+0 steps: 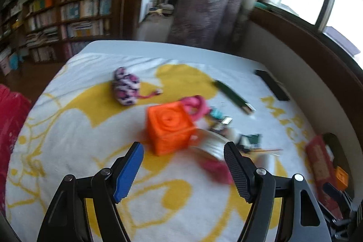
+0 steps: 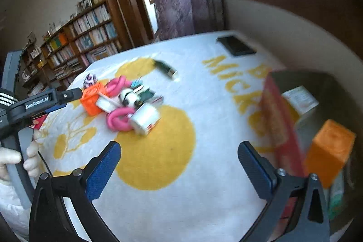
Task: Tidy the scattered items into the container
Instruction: 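Move both grippers back over the remaining items, then grasp the dark orange block with the left gripper while the right grasps the white tape roll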
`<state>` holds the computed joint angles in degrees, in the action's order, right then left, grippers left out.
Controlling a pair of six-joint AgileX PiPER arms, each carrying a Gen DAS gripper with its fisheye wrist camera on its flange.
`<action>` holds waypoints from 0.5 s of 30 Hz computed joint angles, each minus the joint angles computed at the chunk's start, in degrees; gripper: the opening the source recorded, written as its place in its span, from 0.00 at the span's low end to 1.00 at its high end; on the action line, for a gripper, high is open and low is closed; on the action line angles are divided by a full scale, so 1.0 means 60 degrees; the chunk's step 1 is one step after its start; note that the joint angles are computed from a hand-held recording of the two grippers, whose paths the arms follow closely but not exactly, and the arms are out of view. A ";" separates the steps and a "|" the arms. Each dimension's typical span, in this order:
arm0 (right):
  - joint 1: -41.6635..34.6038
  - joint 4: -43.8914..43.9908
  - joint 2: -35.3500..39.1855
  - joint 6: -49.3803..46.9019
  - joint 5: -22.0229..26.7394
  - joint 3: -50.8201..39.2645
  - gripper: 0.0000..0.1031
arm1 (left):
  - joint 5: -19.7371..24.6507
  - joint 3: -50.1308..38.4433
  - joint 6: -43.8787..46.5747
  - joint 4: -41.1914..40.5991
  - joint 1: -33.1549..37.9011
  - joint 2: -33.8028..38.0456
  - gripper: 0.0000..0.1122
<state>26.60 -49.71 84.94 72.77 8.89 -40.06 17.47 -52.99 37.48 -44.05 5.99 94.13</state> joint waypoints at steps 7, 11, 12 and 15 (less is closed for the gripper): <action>0.0163 0.0444 0.0424 -0.0267 -0.0181 -0.0119 1.00 | -0.0207 -0.0777 -0.1468 0.1381 -0.0177 0.0949 0.67; 0.0030 0.0764 0.0514 -0.0626 -0.0311 -0.0145 1.00 | -0.0066 -0.1417 -0.2589 0.2305 -0.0383 0.1515 0.67; 0.0017 0.0774 0.0539 -0.0639 -0.0324 -0.0166 1.00 | -0.0004 -0.1572 -0.2825 0.2469 -0.0407 0.1633 0.67; -0.0063 0.0922 0.0597 -0.0829 -0.0461 -0.0170 1.00 | 0.0000 -0.2048 -0.3753 0.3195 -0.0556 0.2032 0.67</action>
<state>26.23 -44.18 88.52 67.79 6.12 -41.08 17.47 -65.28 14.97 -24.89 2.65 106.33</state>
